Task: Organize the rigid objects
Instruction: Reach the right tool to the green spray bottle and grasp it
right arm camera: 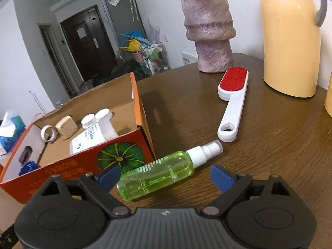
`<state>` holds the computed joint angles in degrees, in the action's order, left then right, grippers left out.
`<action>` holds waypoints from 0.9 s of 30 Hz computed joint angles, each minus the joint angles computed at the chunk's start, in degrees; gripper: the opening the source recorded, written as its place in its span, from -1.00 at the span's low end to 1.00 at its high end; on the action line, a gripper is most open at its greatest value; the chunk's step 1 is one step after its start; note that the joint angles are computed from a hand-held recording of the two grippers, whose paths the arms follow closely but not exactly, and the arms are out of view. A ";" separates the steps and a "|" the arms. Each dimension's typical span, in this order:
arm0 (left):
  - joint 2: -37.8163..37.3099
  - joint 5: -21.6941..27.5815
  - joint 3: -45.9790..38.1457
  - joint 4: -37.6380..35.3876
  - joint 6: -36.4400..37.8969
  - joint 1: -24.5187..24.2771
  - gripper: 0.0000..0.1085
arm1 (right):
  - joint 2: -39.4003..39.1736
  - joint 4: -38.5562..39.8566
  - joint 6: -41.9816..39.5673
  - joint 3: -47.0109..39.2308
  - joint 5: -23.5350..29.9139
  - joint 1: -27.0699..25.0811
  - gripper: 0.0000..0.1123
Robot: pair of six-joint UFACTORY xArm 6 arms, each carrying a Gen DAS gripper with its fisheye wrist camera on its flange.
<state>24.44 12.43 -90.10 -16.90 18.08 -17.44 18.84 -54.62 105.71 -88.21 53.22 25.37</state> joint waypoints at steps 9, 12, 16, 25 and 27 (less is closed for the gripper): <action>0.49 0.77 -0.79 -0.72 0.75 0.24 0.90 | 3.82 4.32 -2.53 -4.98 2.09 -0.92 0.46; 0.44 0.72 -0.66 -0.44 0.60 0.26 0.90 | 4.53 4.50 -4.21 -6.16 3.82 -0.45 0.20; 0.42 0.95 -0.69 -0.72 0.95 0.38 0.90 | 3.32 4.63 -5.79 -4.59 3.17 0.30 0.06; 0.85 2.14 -1.36 -1.80 2.66 1.06 0.90 | 3.04 2.83 -11.54 -3.94 7.18 3.51 -0.32; 0.73 1.98 -1.14 -2.42 3.50 1.16 0.90 | 1.86 1.91 -11.83 -2.07 6.80 3.60 -0.39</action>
